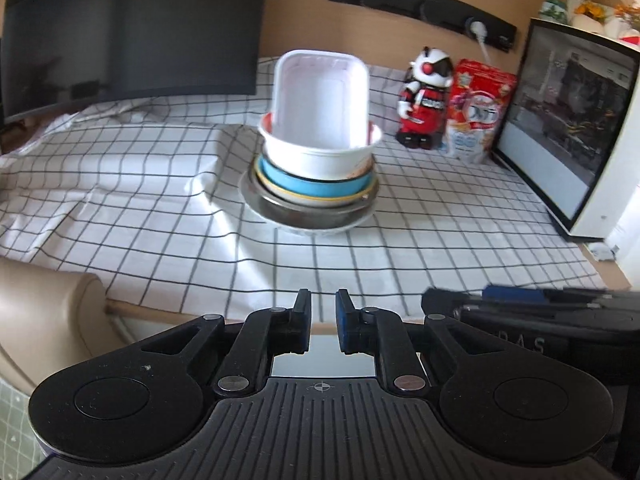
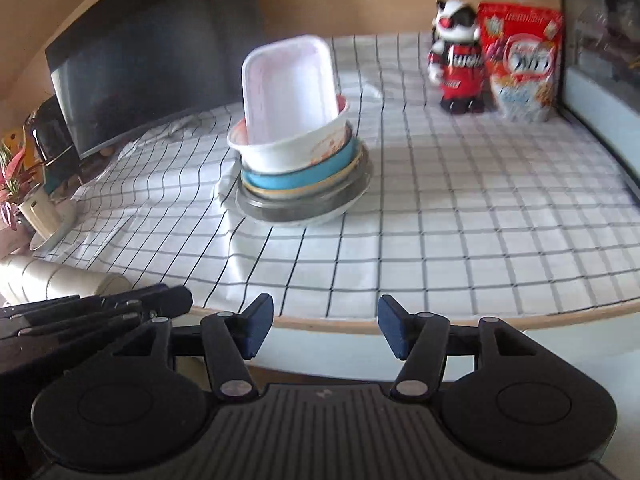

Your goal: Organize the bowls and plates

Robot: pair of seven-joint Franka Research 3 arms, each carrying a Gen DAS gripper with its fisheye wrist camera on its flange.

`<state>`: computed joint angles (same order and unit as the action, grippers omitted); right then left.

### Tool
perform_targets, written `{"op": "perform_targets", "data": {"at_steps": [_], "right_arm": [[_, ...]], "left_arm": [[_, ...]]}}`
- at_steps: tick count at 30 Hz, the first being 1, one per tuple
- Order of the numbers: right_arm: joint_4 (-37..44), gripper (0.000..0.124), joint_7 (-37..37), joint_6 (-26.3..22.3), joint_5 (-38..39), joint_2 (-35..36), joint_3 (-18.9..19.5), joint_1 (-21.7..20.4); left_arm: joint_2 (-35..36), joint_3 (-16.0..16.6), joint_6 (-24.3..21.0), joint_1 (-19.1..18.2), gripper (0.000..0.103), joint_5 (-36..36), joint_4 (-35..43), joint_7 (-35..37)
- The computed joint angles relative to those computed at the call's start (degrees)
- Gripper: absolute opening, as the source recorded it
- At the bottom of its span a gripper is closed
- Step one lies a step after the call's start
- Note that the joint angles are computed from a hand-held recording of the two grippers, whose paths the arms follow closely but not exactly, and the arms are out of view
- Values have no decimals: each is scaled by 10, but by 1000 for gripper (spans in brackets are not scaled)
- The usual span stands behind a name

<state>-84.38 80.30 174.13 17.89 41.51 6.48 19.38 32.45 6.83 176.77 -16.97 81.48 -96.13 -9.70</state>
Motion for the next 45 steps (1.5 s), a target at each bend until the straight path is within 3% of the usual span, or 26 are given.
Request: {"op": "perform_targets", "data": {"at_steps": [6,21,30,45], "right_arm": [[-23,59,-46,25,16,-11,44,-31],[-34,59,-76,40,26,-16,50,-30],[-31,59,-78,35,32,-14,50,-29],[-27,59,-80,27,38,-12,51,-31]], "left_arm": [[-13,-8,-12,0,15,50,-10,-38],[-31,-63,-46,44,15,132,-23,-104],[-33,-80,-56,55,15,138,-27,-105],[-29,-78,-53,55,15,125,-22,-90]]}}
